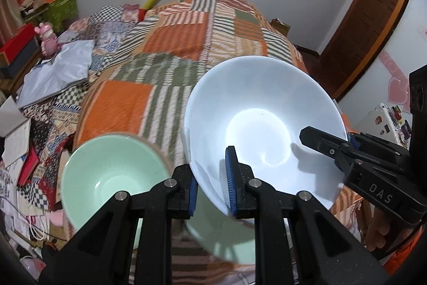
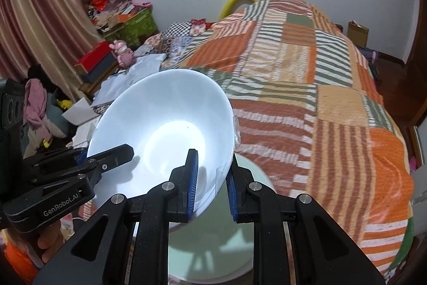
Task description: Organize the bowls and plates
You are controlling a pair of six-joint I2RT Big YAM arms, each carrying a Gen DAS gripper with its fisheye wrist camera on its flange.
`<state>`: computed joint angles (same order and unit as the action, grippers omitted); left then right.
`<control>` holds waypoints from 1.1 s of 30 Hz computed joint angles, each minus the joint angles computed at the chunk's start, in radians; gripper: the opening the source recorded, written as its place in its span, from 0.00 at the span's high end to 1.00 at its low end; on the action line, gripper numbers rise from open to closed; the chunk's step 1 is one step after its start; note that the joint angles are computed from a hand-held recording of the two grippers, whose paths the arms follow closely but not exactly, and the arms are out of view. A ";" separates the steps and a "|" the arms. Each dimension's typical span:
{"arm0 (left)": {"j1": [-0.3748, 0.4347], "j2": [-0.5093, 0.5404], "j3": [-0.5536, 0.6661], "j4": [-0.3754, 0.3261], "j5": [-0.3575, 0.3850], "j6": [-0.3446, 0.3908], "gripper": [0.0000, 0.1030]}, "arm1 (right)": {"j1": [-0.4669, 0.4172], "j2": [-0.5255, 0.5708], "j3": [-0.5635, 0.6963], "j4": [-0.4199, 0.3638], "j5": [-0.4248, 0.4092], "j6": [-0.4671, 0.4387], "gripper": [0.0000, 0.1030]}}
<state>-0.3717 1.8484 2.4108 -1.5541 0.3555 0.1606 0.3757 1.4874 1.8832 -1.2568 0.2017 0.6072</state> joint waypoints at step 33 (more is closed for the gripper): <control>0.215 -0.031 -0.149 0.037 -0.037 0.019 0.82 | 0.097 0.282 0.252 -0.055 -0.167 -0.037 0.82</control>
<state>-0.1571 1.8171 2.2619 -1.5176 0.3183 0.1801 0.4725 1.7690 2.1354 -1.3122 0.0347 0.5704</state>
